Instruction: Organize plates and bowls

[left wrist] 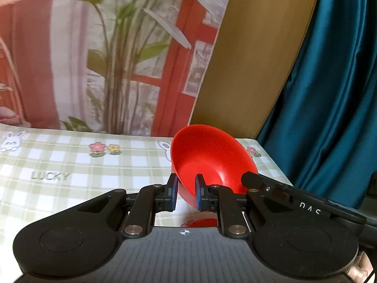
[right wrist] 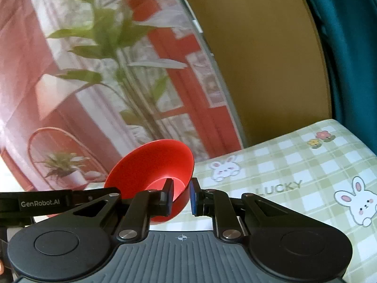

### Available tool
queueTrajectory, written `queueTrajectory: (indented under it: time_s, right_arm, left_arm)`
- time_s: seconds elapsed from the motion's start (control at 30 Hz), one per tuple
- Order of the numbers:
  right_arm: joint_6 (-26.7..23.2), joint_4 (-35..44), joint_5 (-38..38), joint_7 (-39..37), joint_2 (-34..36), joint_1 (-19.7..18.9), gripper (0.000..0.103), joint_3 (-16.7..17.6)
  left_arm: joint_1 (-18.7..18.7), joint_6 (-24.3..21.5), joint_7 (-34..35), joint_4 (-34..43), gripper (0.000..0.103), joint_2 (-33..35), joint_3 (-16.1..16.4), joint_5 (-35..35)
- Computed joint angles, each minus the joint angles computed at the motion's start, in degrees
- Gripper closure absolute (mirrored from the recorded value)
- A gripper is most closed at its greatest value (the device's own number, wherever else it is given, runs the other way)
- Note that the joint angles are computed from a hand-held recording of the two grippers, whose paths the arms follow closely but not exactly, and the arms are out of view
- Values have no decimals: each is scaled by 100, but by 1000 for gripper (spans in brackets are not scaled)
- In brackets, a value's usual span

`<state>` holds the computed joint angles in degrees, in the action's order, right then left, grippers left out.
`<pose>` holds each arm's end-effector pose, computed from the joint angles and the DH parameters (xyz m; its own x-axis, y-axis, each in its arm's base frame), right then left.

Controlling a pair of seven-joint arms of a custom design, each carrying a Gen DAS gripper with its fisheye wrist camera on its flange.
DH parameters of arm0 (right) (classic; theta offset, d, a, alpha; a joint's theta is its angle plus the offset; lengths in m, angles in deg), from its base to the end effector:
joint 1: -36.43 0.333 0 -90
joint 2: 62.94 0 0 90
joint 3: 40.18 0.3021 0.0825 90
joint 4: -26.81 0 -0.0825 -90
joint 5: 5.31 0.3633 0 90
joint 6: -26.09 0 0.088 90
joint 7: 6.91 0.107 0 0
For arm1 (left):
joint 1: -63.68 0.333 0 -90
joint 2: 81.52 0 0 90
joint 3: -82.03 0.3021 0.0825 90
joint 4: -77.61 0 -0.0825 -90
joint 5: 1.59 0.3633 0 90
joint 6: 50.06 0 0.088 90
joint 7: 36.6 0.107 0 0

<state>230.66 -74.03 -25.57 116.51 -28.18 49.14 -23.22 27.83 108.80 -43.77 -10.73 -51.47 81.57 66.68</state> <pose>0.5902 0.3358 0.3911 0.4362 -0.7824 -0.4445 -0.5221 0.1823 -0.8332 0.5448 -0.4491 0.4048 -0.0507 -0.9703 0.2365 -0.5880 -0.1624 -0.7924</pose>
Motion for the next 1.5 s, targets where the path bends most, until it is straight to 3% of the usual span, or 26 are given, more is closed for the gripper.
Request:
queueTrajectory:
  time_s: [0.1, 0.27, 0.57, 0.73, 1.17, 1.5]
  right_arm:
    - [127, -235, 67, -28, -188, 138, 88, -61]
    - [277, -552, 151, -18, -395, 312, 88, -157]
    - [443, -1086, 164, 87, -583, 335, 88, -269]
    - [507, -1235, 84, 254, -530, 196, 88, -282]
    - [380, -1301, -276, 547, -251, -191, 88, -204]
    - [206, -1238, -512, 644, -94, -475, 88, 24]
  left_arm:
    - [-87, -81, -431, -417, 87, -364, 37, 300]
    - [-16, -278, -1127, -904, 86, -740, -188, 864]
    - [279, -295, -1643, -1145, 86, -748, -645, 1194]
    - [262, -270, -1164, -875, 86, -429, -689, 744]
    - [-102, -287, 622, -21, 85, 448, -420, -949]
    - [-393, -302, 1230, 137, 85, 634, -121, -1762]
